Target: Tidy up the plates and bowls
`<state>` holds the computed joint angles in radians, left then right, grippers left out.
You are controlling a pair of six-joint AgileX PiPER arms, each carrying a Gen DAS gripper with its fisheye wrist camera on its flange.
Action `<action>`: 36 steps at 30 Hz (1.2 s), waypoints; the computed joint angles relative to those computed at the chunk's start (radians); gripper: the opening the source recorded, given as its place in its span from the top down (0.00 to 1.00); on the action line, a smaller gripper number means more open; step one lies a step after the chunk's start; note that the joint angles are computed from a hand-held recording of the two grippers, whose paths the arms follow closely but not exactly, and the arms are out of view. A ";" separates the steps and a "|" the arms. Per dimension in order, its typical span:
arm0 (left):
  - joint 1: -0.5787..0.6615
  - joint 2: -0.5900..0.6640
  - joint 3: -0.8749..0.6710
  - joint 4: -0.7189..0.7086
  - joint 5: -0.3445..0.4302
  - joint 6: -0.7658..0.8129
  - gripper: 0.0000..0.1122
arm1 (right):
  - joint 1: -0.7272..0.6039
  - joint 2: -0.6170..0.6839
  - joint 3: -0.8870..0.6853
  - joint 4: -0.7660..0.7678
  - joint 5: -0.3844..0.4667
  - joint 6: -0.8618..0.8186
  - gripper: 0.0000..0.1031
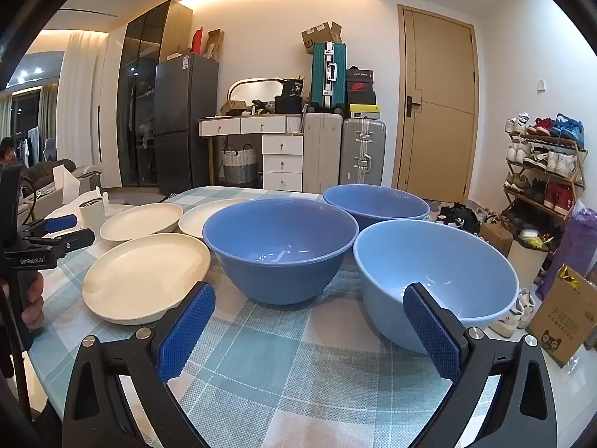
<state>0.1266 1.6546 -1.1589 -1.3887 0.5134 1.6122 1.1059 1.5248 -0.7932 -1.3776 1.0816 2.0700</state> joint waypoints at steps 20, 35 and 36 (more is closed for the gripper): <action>-0.003 0.002 -0.009 0.043 -0.001 -0.046 0.10 | -0.002 -0.006 0.012 -0.004 0.003 0.002 0.00; -0.003 0.001 -0.009 0.044 -0.001 -0.047 0.10 | -0.002 -0.009 0.012 -0.006 0.004 0.001 0.00; -0.003 0.001 -0.009 0.044 -0.001 -0.047 0.10 | -0.003 -0.009 0.012 -0.005 0.004 0.000 0.00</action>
<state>0.1237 1.6559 -1.1681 -1.3450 0.5123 1.5648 1.1033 1.5153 -0.7816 -1.3831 1.0859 2.0700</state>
